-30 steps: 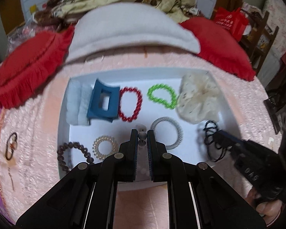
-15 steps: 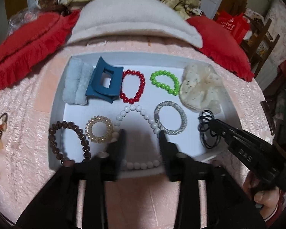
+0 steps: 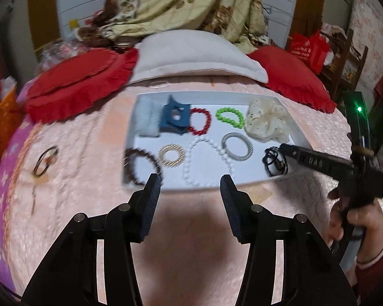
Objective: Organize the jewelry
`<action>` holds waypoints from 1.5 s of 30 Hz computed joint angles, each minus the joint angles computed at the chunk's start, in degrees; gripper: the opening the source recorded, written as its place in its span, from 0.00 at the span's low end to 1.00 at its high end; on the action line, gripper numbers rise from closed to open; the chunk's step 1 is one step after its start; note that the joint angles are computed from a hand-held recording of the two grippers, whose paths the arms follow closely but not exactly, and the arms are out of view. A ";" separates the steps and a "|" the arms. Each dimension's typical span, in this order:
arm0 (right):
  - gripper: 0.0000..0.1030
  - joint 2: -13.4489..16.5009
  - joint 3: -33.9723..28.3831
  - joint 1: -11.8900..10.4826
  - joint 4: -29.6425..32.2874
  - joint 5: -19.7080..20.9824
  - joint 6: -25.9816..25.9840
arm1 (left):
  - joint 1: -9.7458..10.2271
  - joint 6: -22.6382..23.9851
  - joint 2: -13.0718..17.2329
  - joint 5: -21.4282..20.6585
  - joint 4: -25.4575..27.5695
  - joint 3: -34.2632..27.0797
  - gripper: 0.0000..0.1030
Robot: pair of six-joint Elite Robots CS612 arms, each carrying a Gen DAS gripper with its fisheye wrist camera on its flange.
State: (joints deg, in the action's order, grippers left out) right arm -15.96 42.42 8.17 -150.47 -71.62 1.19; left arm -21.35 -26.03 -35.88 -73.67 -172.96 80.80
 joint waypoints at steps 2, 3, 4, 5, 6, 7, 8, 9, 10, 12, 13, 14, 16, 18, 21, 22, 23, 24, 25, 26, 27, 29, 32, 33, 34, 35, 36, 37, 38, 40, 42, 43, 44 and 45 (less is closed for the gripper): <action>0.23 -0.62 1.01 0.23 -1.18 -1.67 -0.30 | -0.08 -1.75 -0.86 1.29 -2.52 2.60 0.47; 0.23 -1.16 2.04 0.43 -2.71 -2.80 -0.63 | -0.13 -2.82 -1.22 2.56 -4.03 4.03 0.47; 0.23 -1.64 2.95 0.62 -4.03 -3.40 -1.16 | -0.17 -3.44 -1.37 3.51 -4.79 4.80 0.47; 0.23 -2.30 4.12 0.87 -5.42 -3.60 -2.22 | -0.20 -4.14 -1.52 4.62 -5.37 5.58 0.47; 0.23 -2.70 4.80 1.07 -6.06 -3.49 -3.13 | -0.20 -4.83 -1.59 5.82 -5.83 6.21 0.47; 0.23 -3.15 5.52 1.41 -6.42 -3.22 -4.46 | -0.16 -5.48 -1.59 7.15 -6.32 6.75 0.47; 0.23 -3.32 5.74 1.66 -6.21 -2.93 -5.25 | -0.11 -5.91 -1.55 8.24 -6.72 7.18 0.47; 0.23 -3.40 5.72 1.98 -5.35 -2.35 -6.26 | -0.03 -6.38 -1.47 9.46 -6.93 7.53 0.47; 0.24 -3.27 5.18 2.39 -3.68 -1.51 -7.27 | 0.03 -6.76 -1.45 10.29 -7.05 7.82 0.47; 0.24 -2.57 3.51 3.13 -0.60 -0.53 -8.02 | 0.27 -7.38 -1.37 11.33 -7.94 8.47 0.47; 0.24 -2.01 2.27 3.59 1.09 -0.43 -8.02 | 0.43 -7.48 -1.28 11.45 -8.59 8.75 0.47; 0.24 -1.51 1.29 3.98 2.43 -0.29 -7.87 | 0.57 -7.39 -1.15 11.63 -9.05 8.89 0.47; 0.24 -0.29 -1.20 4.68 5.34 -0.15 -7.35 | 0.70 -7.01 -0.92 12.52 -9.23 9.07 0.47; 0.24 0.75 -3.35 5.23 7.58 -0.78 -6.55 | 0.75 -7.01 -0.96 13.18 -8.88 9.30 0.47; 0.24 1.88 -5.38 5.77 10.17 -1.35 -5.58 | 0.93 -7.24 -1.17 11.90 -10.18 9.80 0.47; 0.24 1.95 -5.50 5.87 10.73 -1.65 -5.59 | 0.89 -7.01 -1.21 11.71 -10.61 9.89 0.47; 0.24 1.69 -4.73 6.01 9.36 -2.41 -5.91 | 0.80 -6.76 -1.21 11.90 -10.78 9.88 0.47; 0.24 1.43 -4.08 6.12 8.50 -3.03 -6.45 | 0.70 -6.56 -1.22 12.23 -10.86 9.86 0.47; 0.24 1.09 -3.43 6.13 8.04 -3.28 -6.76 | 0.59 -6.29 -1.21 12.63 -10.95 9.86 0.47; 0.24 0.85 -3.02 6.08 7.91 -3.21 -6.86 | 0.54 -6.10 -1.22 12.82 -10.96 9.86 0.47; 0.24 0.60 -2.53 6.02 7.61 -3.11 -6.99 | 0.55 -6.05 -1.22 12.85 -10.91 9.82 0.47; 0.24 0.14 -1.56 5.94 6.81 -3.19 -7.77 | 0.56 -6.44 -1.26 12.67 -10.70 9.81 0.47; 0.24 -0.68 0.36 5.86 5.08 -3.34 -8.34 | 0.82 -7.25 -1.26 12.01 -9.99 9.65 0.47; 0.24 -0.83 0.72 5.84 4.73 -3.35 -8.49 | 0.92 -7.58 -1.24 11.67 -9.79 9.61 0.47; 0.24 -0.94 0.96 5.81 4.47 -3.31 -8.71 | 1.04 -8.05 -1.21 11.20 -9.47 9.53 0.47; 0.24 -0.98 1.01 5.78 4.33 -3.11 -8.73 | 1.14 -8.33 -1.19 10.83 -9.25 9.47 0.47; 0.24 -1.26 1.50 5.64 3.72 -2.57 -8.59 | 1.18 -8.54 -1.15 10.69 -9.06 9.41 0.47; 0.24 -1.74 2.46 5.48 2.18 -2.28 -8.31 | 1.24 -8.76 -1.10 10.58 -8.76 9.31 0.47; 0.24 -2.17 3.30 5.52 0.65 -2.43 -8.08 | 1.29 -8.96 -1.04 10.60 -8.37 9.19 0.47; 0.24 -3.56 5.85 5.37 -2.34 -2.31 -8.48 | 1.35 -9.31 -0.95 10.69 -7.83 9.04 0.47; 0.24 -4.93 8.43 5.29 -4.73 -2.56 -9.29 | 1.45 -9.69 -0.89 10.29 -7.59 8.97 0.47; 0.24 -5.79 10.14 5.20 -6.07 -2.65 -9.68 | 1.46 -9.83 -0.87 10.14 -7.58 9.01 0.47; 0.24 -6.29 11.17 5.09 -6.75 -2.53 -9.84 | 1.48 -9.95 -0.85 10.00 -7.48 9.00 0.47; 0.24 -7.00 12.68 4.96 -7.54 -2.30 -9.91 | 1.48 -10.02 -0.86 9.92 -7.35 9.01 0.47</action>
